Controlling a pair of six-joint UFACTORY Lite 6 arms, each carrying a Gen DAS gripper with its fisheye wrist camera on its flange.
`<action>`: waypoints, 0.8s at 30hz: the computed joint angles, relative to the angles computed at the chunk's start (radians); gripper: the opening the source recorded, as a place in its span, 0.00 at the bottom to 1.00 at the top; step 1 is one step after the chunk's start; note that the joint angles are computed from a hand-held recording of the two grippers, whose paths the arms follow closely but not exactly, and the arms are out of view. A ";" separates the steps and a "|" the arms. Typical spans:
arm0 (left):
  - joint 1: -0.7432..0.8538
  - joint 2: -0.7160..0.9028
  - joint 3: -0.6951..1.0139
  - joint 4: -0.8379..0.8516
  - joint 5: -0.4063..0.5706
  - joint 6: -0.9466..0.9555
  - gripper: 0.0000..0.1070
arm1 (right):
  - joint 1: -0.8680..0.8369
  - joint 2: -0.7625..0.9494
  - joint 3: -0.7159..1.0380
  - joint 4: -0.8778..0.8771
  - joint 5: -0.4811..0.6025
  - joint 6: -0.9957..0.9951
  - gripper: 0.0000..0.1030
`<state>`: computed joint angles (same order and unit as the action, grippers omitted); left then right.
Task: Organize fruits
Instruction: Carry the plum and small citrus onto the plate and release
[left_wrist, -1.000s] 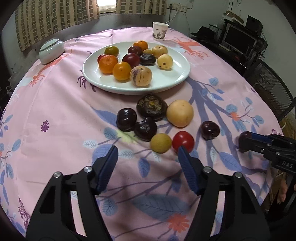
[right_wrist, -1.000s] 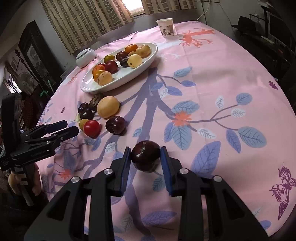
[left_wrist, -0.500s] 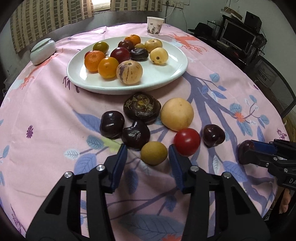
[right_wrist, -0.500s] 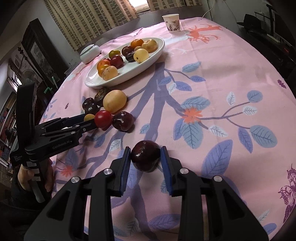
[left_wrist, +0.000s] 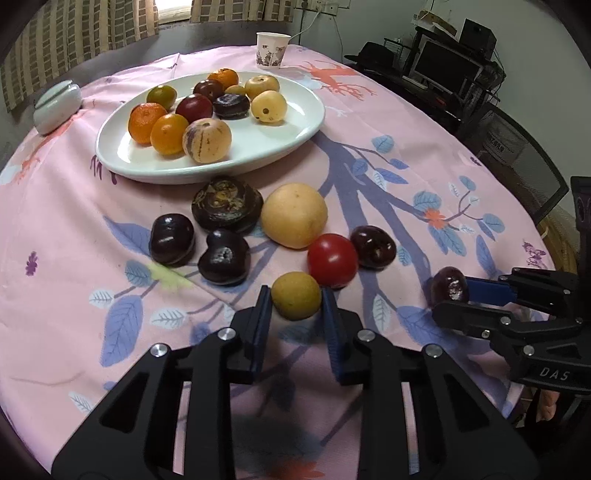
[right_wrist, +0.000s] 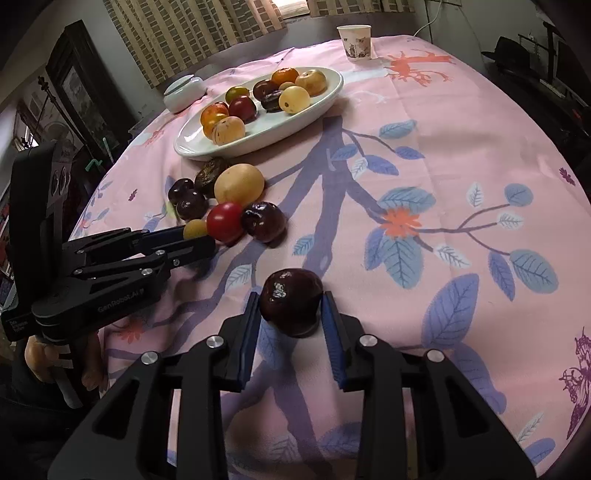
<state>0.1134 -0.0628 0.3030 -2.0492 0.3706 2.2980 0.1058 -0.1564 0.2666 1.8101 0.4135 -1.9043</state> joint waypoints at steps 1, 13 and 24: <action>0.011 -0.008 -0.006 0.025 0.009 -0.018 0.26 | 0.003 -0.016 -0.004 -0.014 -0.003 0.022 0.33; 0.289 -0.185 -0.085 0.447 0.169 -0.268 0.26 | 0.204 -0.111 0.033 -0.076 -0.131 0.238 0.33; 0.524 -0.239 -0.058 0.656 0.290 -0.352 0.26 | 0.323 -0.045 0.118 -0.061 -0.182 0.274 0.33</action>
